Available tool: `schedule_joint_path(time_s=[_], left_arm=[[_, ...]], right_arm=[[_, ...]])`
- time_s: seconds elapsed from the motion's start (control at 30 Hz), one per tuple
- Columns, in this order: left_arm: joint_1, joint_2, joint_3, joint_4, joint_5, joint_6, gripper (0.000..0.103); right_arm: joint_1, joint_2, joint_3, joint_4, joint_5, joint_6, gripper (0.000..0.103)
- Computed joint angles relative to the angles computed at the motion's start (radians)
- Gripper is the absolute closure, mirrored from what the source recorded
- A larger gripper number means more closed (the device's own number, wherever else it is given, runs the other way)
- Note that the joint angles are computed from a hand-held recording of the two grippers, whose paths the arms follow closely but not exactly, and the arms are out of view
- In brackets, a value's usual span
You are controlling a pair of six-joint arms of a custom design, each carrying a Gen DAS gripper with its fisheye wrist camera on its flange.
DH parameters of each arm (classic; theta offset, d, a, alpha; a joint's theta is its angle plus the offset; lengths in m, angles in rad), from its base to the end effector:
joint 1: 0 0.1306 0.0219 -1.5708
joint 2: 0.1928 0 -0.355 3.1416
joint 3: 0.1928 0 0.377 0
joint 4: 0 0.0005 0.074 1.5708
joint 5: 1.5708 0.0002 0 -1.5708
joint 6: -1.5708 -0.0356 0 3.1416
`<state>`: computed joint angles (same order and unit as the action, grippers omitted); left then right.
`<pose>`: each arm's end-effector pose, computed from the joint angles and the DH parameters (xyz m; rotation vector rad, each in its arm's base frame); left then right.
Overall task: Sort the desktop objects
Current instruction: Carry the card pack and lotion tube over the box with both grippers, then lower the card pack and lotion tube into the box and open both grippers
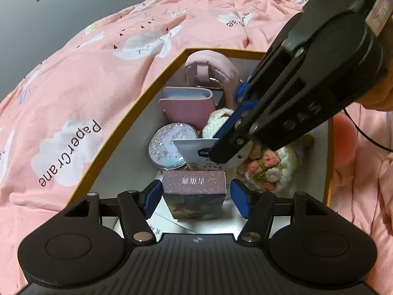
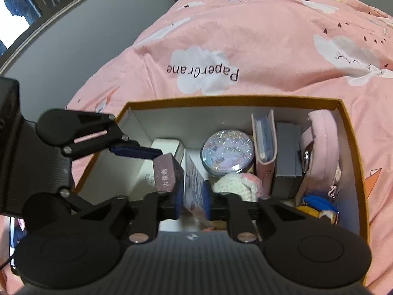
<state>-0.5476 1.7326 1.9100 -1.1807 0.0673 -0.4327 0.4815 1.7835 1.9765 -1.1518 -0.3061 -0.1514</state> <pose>0.4894 -0.3018 0.4376 1.2349 2.2607 -0.1297 0.5215 0.2841 0.4407 -0.5484 2.5265 0.6324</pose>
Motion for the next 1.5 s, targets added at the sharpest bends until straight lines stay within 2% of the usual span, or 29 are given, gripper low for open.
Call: schedule_joint_path(time_s=[0.23, 0.47, 0.67, 0.83, 0.97, 1.1, 1.23, 1.37, 1.5], left_arm=[[-0.039, -0.008, -0.028, 0.048, -0.097, -0.02, 0.03], [-0.026, 0.028, 0.033, -0.014, -0.114, -0.064, 0.033], [-0.018, 0.043, 0.049, -0.015, -0.146, -0.131, 0.033], [-0.002, 0.049, 0.049, 0.002, -0.124, -0.121, 0.033], [0.006, 0.049, 0.035, 0.038, -0.107, -0.074, 0.032], [0.009, 0.032, 0.009, 0.061, -0.103, -0.037, 0.032], [0.005, -0.004, -0.035, 0.079, -0.123, -0.012, 0.032], [0.006, -0.045, -0.08, 0.13, -0.127, 0.035, 0.032], [0.003, -0.028, -0.039, 0.086, -0.142, 0.072, 0.032]], right_arm=[[-0.004, -0.001, -0.012, 0.009, -0.04, 0.0, 0.093], [0.006, 0.023, 0.017, 0.02, -0.027, -0.03, 0.094], [0.019, 0.06, 0.057, 0.046, -0.01, -0.064, 0.095], [0.019, 0.078, 0.075, 0.065, 0.002, -0.068, 0.095], [0.019, 0.07, 0.058, 0.081, -0.001, -0.055, 0.09], [0.018, 0.053, 0.053, 0.075, 0.007, -0.015, 0.086], [0.017, 0.022, 0.036, 0.063, 0.038, 0.077, 0.085], [0.015, 0.008, 0.03, 0.013, 0.044, 0.176, 0.085], [0.026, 0.017, 0.032, -0.031, 0.077, 0.243, 0.085]])
